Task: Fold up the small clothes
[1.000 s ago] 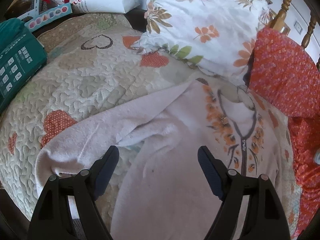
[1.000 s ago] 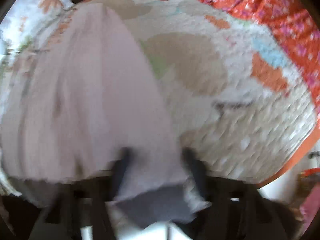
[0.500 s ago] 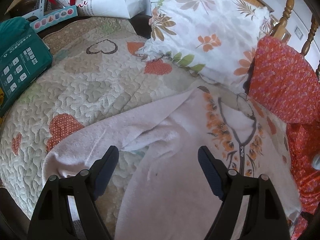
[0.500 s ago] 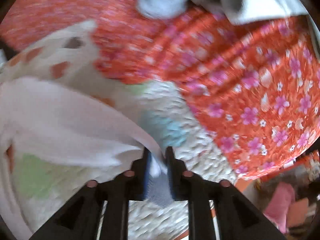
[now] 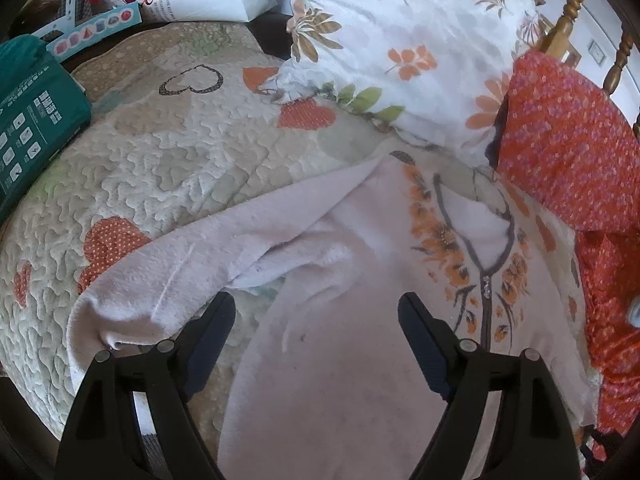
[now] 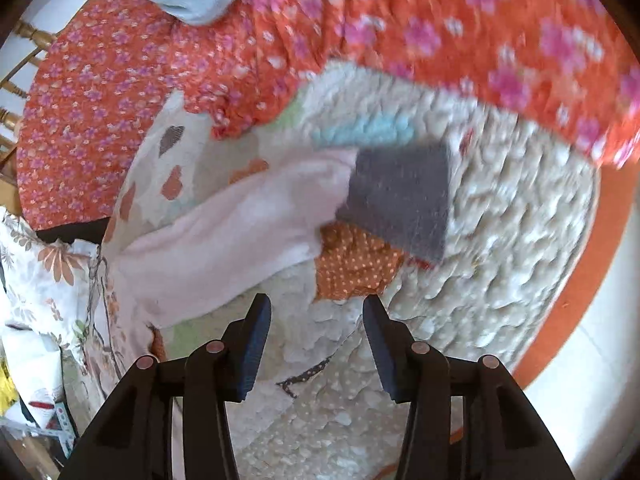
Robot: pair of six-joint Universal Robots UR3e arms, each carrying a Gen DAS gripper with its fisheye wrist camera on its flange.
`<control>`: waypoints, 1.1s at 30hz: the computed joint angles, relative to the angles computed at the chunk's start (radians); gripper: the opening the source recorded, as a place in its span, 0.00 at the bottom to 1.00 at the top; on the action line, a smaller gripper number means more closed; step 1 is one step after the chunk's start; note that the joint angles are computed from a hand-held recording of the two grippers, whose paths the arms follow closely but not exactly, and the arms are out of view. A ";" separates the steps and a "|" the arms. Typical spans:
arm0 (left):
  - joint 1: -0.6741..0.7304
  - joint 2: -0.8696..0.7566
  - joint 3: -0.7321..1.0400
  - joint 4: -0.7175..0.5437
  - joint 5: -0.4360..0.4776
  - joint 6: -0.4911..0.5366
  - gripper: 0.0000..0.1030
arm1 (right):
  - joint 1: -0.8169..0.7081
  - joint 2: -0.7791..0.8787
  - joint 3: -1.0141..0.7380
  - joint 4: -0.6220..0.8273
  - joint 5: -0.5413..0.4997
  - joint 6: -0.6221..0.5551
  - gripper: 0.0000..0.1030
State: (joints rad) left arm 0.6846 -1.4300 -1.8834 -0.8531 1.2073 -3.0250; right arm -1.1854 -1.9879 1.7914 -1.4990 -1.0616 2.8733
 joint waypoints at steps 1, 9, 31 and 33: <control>0.004 0.001 -0.002 -0.001 0.000 0.002 0.80 | -0.003 0.010 0.035 -0.053 0.006 0.021 0.51; 0.068 -0.005 0.017 -0.038 -0.024 -0.001 0.80 | 0.004 0.147 0.125 -0.428 0.044 0.297 0.58; 0.415 -0.049 0.159 -0.254 -0.211 -0.010 0.81 | 1.191 0.804 -0.742 -0.537 -0.189 0.331 0.05; 0.438 -0.054 0.166 -0.261 -0.227 -0.009 0.81 | 1.296 0.900 -0.841 -0.521 -0.189 0.331 0.05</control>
